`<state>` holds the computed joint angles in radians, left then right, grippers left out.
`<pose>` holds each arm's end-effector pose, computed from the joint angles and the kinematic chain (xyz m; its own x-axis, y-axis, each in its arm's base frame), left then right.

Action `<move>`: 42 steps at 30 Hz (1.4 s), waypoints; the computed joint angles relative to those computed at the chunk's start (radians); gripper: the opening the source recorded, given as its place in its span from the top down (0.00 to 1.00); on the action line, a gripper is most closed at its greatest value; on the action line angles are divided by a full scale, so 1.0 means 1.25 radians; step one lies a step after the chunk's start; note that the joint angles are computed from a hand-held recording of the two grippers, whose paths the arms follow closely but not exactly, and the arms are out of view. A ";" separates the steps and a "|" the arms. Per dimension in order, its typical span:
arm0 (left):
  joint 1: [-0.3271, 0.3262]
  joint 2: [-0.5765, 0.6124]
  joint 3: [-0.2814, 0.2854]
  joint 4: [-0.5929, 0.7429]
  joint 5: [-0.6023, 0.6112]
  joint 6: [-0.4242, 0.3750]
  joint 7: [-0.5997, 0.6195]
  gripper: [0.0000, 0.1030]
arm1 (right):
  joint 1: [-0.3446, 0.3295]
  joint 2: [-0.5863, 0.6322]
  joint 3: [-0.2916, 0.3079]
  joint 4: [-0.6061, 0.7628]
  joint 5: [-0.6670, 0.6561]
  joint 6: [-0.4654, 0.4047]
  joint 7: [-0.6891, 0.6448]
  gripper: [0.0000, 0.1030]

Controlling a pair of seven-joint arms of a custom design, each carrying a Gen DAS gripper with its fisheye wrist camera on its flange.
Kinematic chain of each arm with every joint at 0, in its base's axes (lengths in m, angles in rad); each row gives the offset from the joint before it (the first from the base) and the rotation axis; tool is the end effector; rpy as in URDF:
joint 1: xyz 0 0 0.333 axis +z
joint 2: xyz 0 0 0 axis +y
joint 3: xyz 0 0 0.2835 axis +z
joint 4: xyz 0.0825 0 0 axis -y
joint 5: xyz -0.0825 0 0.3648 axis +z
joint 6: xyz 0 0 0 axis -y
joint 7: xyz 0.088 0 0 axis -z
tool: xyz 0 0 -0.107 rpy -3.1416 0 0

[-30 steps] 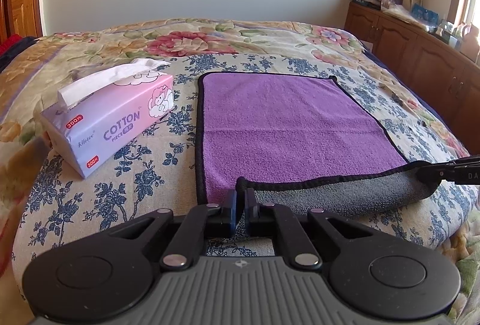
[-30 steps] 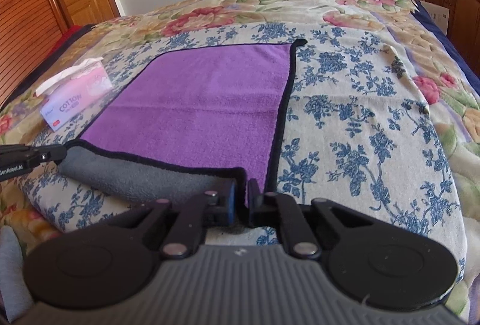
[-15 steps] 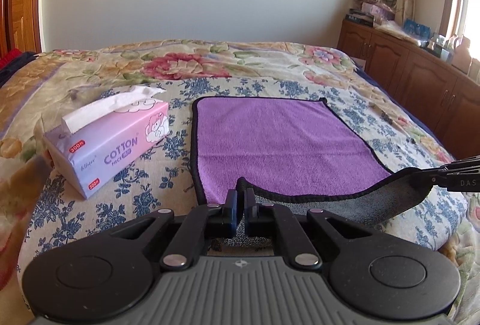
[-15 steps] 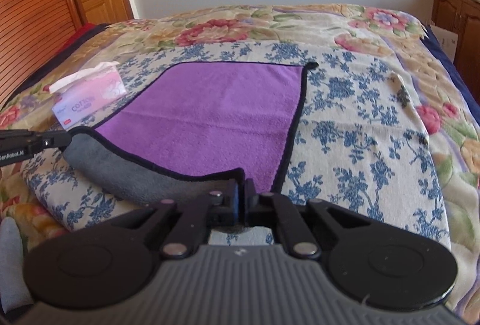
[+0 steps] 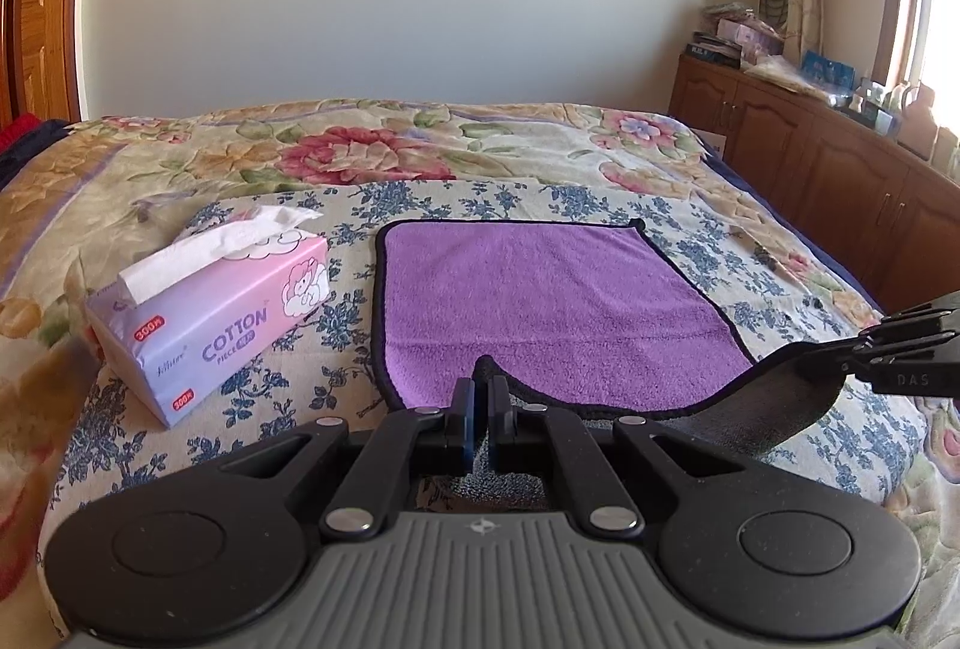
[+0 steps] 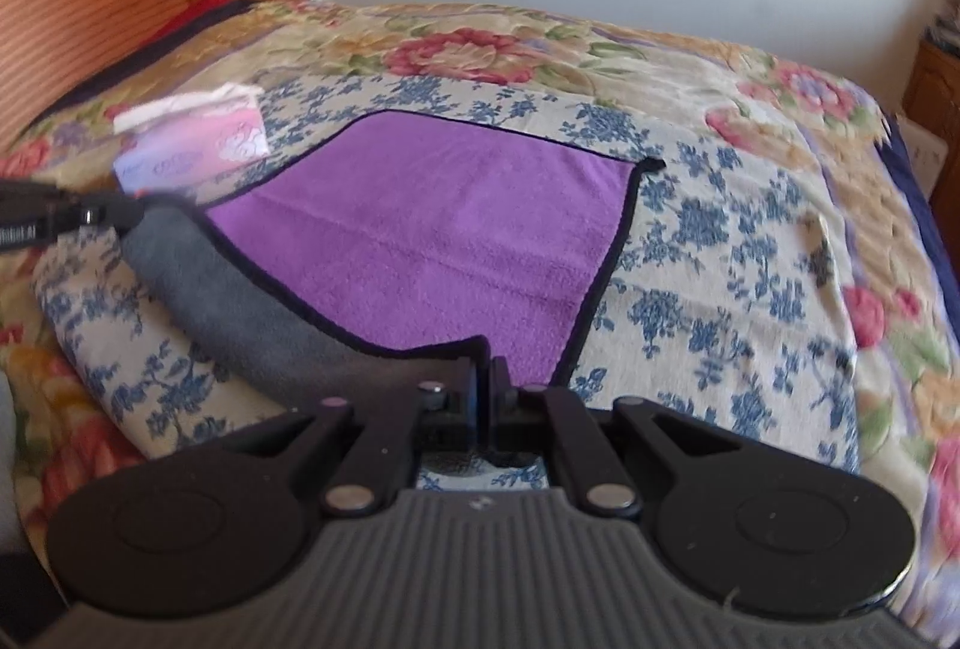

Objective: Fold towel

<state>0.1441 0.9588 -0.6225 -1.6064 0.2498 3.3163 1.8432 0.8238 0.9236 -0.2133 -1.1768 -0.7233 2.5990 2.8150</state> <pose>0.6569 -0.2463 0.2434 -0.5724 -0.8126 0.1097 -0.5138 0.2512 -0.8203 0.5811 0.4883 0.2757 0.0237 -0.9992 0.0314 -0.6916 -0.0391 -0.7212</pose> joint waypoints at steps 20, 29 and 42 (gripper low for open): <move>-0.014 0.011 -0.009 0.053 -0.031 -0.021 0.022 0.96 | -0.005 0.016 -0.036 0.058 -0.010 0.006 -0.047 0.96; -0.018 0.045 -0.028 0.119 -0.048 -0.046 0.045 0.96 | -0.013 0.038 -0.044 0.096 -0.043 0.003 -0.020 0.96; -0.071 0.114 -0.038 0.278 -0.112 -0.103 0.131 0.96 | -0.040 0.081 -0.059 0.173 -0.035 0.015 -0.041 0.96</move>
<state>0.0551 1.1016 -0.6696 -1.2587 0.1098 3.1878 2.0074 0.7738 1.0245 -0.2871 -0.9612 -0.7673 2.6177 2.7638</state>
